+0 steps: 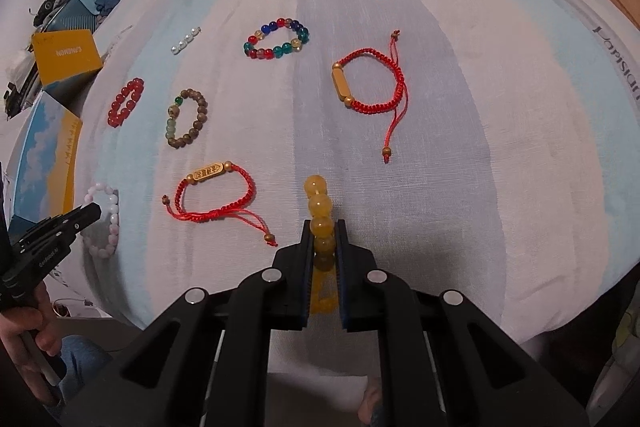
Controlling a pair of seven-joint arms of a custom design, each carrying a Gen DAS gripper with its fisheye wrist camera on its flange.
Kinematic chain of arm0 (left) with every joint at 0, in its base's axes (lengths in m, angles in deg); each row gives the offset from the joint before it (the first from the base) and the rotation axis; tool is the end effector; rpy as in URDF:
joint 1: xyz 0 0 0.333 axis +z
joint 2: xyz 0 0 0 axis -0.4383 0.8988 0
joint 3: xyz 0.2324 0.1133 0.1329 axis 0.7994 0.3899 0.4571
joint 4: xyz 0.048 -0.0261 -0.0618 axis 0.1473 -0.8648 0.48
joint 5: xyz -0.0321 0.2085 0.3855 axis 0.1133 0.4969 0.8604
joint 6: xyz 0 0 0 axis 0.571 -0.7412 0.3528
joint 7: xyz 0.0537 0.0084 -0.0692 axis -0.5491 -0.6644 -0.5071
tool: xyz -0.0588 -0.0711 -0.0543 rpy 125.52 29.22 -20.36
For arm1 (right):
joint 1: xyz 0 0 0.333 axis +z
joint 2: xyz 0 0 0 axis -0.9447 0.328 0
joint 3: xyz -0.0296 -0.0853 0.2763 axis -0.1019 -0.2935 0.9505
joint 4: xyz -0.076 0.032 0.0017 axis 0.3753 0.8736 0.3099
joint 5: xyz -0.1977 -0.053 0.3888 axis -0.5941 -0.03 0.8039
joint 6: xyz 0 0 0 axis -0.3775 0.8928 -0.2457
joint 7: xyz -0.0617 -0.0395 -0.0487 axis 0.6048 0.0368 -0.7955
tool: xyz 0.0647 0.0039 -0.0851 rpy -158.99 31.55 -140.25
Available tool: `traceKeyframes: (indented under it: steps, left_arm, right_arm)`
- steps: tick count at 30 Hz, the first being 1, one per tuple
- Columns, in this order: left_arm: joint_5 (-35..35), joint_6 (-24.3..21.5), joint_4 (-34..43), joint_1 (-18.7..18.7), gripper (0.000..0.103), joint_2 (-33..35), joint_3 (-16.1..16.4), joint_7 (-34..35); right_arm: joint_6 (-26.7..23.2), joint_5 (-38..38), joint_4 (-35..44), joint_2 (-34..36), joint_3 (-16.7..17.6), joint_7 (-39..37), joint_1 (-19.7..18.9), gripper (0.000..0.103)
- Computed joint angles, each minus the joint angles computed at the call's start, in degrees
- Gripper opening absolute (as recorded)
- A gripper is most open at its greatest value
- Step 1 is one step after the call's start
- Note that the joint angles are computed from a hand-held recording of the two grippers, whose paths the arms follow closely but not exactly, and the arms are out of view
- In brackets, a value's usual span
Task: Organize jewelry
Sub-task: 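Carry both bracelets into the white box and open both tools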
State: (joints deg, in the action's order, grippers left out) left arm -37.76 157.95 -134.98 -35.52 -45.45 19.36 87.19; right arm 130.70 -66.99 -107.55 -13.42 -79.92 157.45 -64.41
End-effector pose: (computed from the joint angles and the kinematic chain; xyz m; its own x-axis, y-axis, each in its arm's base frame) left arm 0.6682 -0.2701 0.4875 -0.7209 -0.6891 0.0745 -0.6554 0.6427 -0.3968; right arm 0.4622 0.0996 0.4864 -0.6499 -0.7409 -0.1694 -0.6569 0.6597 -0.3650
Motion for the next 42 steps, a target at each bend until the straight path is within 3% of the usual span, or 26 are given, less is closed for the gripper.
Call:
traceKeyframes:
  steps: [25,33,42]
  left_arm:
    - [-2.68,-7.61,8.2,0.75,0.01,-1.03,0.16,0.34]
    - [-2.61,-8.6,12.03,1.32,0.01,-0.34,0.48,0.69]
    - [-2.94,-10.63,19.54,2.86,0.011,2.52,0.99,0.8]
  right_arm:
    - [-7.83,-3.15,9.94,1.19,1.41,0.74,0.53,0.009]
    - [-8.9,-4.8,16.17,5.92,1.72,0.69,1.22,0.009]
    - [-10.48,-7.81,28.31,15.08,1.94,-0.37,3.34,0.009]
